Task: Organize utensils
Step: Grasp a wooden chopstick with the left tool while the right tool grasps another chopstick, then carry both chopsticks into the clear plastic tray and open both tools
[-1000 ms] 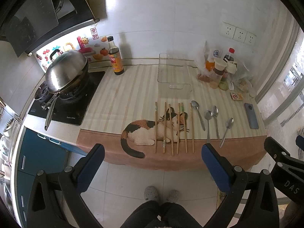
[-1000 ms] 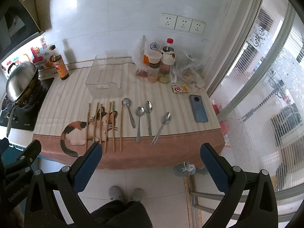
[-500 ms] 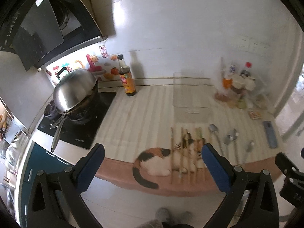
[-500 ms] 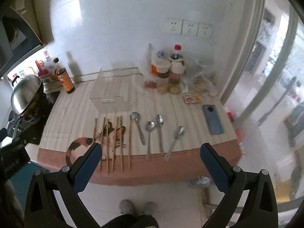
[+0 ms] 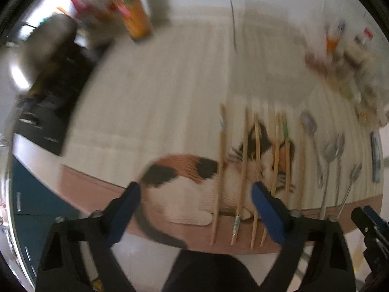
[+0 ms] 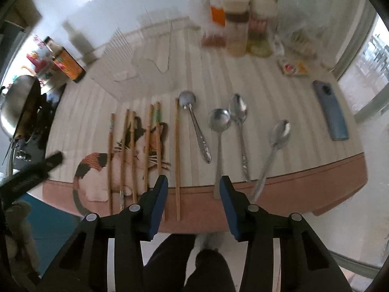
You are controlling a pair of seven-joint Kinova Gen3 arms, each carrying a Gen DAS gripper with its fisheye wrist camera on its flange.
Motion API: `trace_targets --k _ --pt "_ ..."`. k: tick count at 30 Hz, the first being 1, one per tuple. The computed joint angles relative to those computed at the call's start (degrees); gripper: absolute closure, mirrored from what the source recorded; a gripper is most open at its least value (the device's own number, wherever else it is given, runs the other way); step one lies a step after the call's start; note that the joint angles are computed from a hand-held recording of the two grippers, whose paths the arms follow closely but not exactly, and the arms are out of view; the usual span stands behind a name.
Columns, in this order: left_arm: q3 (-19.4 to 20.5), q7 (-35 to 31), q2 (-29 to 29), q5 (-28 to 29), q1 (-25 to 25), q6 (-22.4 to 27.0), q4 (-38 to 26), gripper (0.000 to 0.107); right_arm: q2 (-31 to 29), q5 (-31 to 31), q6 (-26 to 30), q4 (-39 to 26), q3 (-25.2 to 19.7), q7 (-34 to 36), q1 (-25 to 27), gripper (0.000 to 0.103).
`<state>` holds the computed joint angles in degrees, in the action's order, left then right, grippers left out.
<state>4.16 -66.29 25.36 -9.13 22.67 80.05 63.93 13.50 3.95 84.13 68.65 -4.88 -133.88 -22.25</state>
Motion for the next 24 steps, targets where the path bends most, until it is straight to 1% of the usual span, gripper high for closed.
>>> trace_targets --k 2,4,7,9,12,14,16,17,18,19,20,21,22,24 --pt "0.9 -2.1 4.1 2.8 -1.8 1.8 -1.8 0.042 2.0 -2.7 -0.4 -0.1 0.2 0.5 1.4 0.057" --pt "0.8 -3.2 6.9 4.1 -2.4 2.6 -2.6 0.048 4.6 -4.5 -0.2 -1.1 0.2 1.2 2.2 0.057" --pt "0.4 -4.1 8.8 4.8 -2.5 2.7 -2.8 0.049 8.4 -5.7 0.6 -2.9 0.4 2.3 2.5 0.057" --pt "0.5 -5.1 9.5 5.3 -2.7 2.6 -2.4 0.055 10.2 -6.3 0.5 -3.7 0.6 2.6 2.6 0.057" --pt "0.4 -6.3 8.3 5.5 -2.5 0.7 -0.7 0.066 13.1 -6.3 0.8 -5.1 0.9 2.7 2.0 0.057" --pt "0.3 -7.0 7.9 5.3 -2.6 -0.1 -0.4 0.094 14.9 -5.9 1.3 -6.2 1.1 2.9 1.5 0.057" --pt "0.3 -7.7 7.5 5.6 -3.0 -0.2 0.3 0.103 17.0 -5.3 2.2 -7.5 1.3 3.1 0.8 0.057" --pt "0.4 -7.8 7.2 6.1 -3.5 0.1 0.3 0.103 17.9 -4.7 2.9 -8.1 1.3 3.3 0.4 0.058" --pt "0.3 -8.0 6.8 6.3 -3.8 0.2 0.8 0.103 18.3 -3.2 3.5 -8.9 1.9 3.2 -0.9 0.067" --pt "0.3 -8.7 6.2 6.5 -4.5 0.4 0.9 0.103 19.2 -1.6 5.1 -10.4 2.0 4.0 -2.1 0.071" --pt "0.2 -9.6 5.9 6.6 -5.2 -0.2 1.9 0.103 19.8 -0.9 6.1 -11.4 2.2 4.1 -2.8 0.079" --pt "0.2 -10.0 5.7 6.7 -5.5 -0.6 2.4 0.103 19.8 -1.0 6.2 -11.5 2.2 3.8 -3.0 0.09" --pt "0.3 -10.3 5.5 6.7 -5.4 -0.9 2.7 0.103 19.9 -0.9 7.0 -11.9 2.3 3.5 -3.3 0.094" --pt "0.4 -10.9 5.1 6.8 -5.7 -1.1 3.0 0.103 19.6 -1.6 7.6 -11.2 2.1 3.0 -3.4 0.096"
